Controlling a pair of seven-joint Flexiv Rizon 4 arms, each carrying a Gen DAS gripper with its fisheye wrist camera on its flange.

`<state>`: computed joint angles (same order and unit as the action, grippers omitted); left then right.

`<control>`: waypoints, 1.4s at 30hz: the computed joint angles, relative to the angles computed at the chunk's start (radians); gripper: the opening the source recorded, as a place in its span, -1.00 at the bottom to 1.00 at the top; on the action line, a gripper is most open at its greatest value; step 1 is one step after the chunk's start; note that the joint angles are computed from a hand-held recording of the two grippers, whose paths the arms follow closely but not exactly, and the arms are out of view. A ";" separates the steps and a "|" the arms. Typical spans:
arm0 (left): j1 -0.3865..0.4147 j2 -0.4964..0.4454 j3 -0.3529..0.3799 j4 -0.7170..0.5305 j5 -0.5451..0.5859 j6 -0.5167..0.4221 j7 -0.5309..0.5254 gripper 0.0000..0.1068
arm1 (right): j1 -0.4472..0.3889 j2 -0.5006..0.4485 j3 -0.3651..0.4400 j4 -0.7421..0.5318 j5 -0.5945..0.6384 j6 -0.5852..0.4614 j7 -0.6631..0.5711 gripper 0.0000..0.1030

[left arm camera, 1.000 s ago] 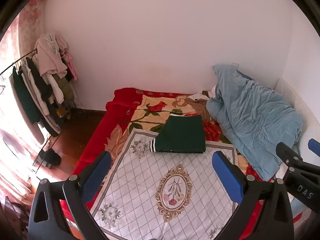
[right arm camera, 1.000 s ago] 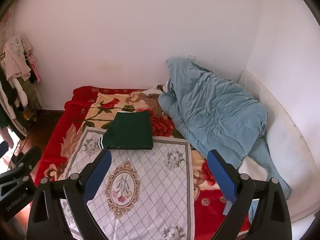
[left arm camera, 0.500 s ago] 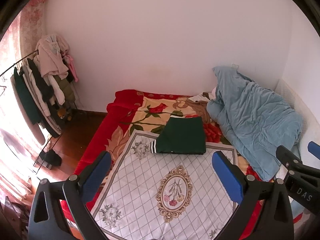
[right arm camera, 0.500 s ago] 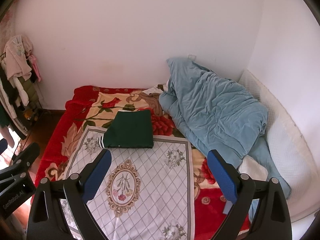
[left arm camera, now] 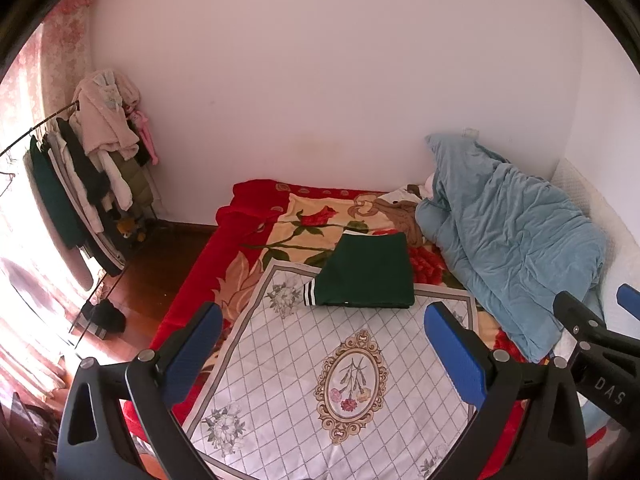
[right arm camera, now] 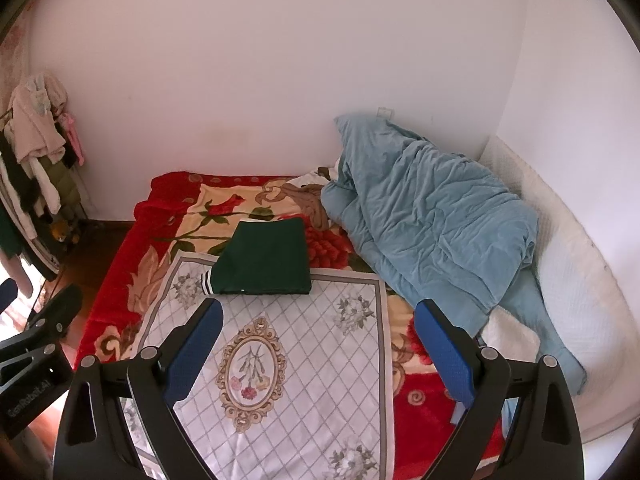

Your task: Fold large clothes

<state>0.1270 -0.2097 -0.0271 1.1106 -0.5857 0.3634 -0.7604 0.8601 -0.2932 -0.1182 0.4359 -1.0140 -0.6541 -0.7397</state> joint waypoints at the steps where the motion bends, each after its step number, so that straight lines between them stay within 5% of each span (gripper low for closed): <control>1: -0.001 0.000 0.000 0.000 0.000 0.002 0.000 0.93 | 0.003 -0.001 -0.002 -0.001 -0.005 -0.002 -0.001 0.90; 42: 0.002 -0.005 -0.004 -0.016 -0.007 -0.004 0.004 0.93 | 0.033 -0.019 -0.042 -0.028 -0.012 -0.013 -0.018 0.90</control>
